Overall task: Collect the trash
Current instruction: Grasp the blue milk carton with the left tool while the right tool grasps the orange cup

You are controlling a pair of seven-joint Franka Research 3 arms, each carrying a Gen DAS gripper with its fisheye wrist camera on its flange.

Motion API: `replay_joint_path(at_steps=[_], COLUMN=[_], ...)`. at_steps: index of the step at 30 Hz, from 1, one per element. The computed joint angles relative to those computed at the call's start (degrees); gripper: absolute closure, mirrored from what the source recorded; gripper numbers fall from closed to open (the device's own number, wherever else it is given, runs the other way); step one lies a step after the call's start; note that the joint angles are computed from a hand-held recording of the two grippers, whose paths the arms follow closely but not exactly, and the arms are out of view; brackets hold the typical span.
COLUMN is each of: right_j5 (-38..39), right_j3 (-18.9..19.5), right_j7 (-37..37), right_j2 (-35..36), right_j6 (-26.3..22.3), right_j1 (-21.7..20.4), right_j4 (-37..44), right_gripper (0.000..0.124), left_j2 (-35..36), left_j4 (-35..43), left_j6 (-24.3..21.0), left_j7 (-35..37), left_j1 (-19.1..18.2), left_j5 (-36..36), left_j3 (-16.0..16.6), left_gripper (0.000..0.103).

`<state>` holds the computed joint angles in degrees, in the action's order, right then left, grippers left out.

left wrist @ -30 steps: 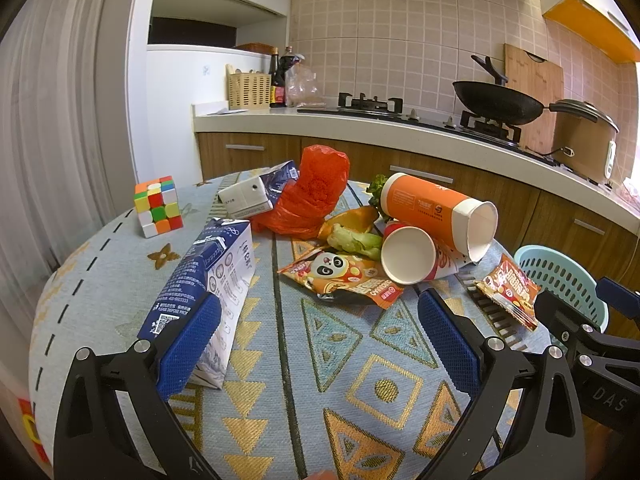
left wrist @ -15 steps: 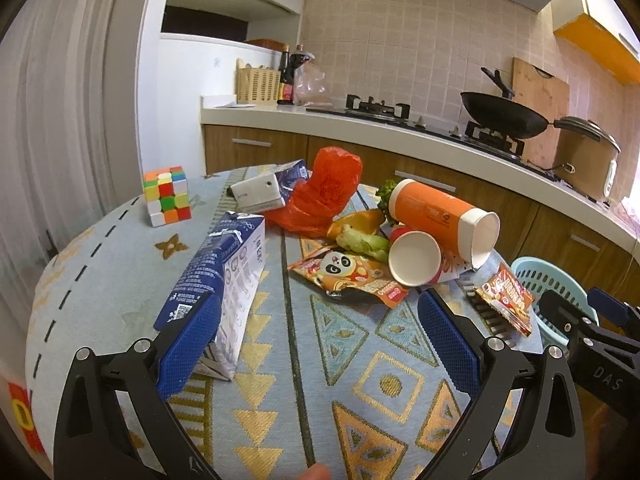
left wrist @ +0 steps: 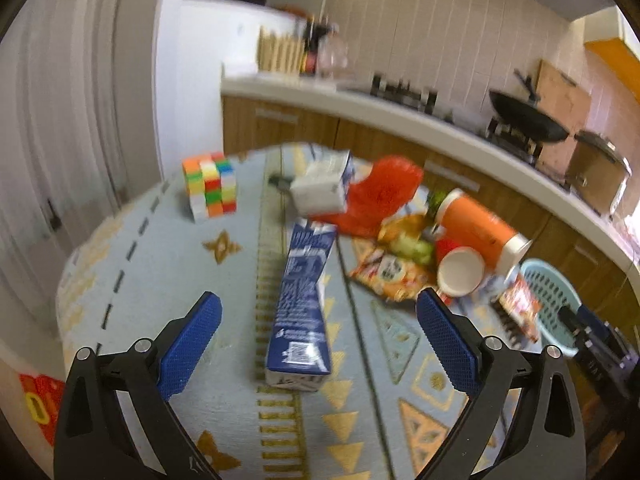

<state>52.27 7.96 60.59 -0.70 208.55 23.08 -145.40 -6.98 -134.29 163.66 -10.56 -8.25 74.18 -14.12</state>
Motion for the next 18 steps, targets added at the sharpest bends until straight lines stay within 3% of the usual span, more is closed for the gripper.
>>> replay_joint_path(at_steps=[3,8,11,12,14,18], right_j5=[-2.54,-3.15,-9.36,-7.31,-4.40,4.36], right_j3=[-0.96,-1.60,-2.21,-2.04,-2.20,-4.54], right_j7=[2.09,1.64,6.20,3.85,0.65,-8.55], right_j2=[-0.23,0.71,1.09,1.73,2.70,4.97], right_j6=[-2.39,-6.46,-9.35,-9.42,-9.68,-11.09], right_j1=[-0.98,-2.15,-3.04,-2.62,-1.68,1.92], right_j4=[-0.12,1.13,0.91,1.63,2.86,6.63], right_gripper=[0.072,0.069,0.062,0.062,0.062,0.062], left_j2=[3.55,7.29,9.38,9.71,10.42,10.22], left_j4=[1.21,3.47,4.66,4.91,5.37,5.41], left_j6=[1.50,0.44,0.12,-0.21,-1.15,-0.76], left_j7=[10.15,17.03,19.12,19.17,19.80,16.17], left_j1=[-0.44,-1.45,-2.22,-2.55,-3.15,-3.83], left_j5=[-9.58,-17.18,-19.46,-19.49,-20.08,-16.52], left_j3=[1.27,1.87,2.44,2.67,2.98,3.83], left_gripper=[0.016,0.030,0.049,0.060,0.068,0.069])
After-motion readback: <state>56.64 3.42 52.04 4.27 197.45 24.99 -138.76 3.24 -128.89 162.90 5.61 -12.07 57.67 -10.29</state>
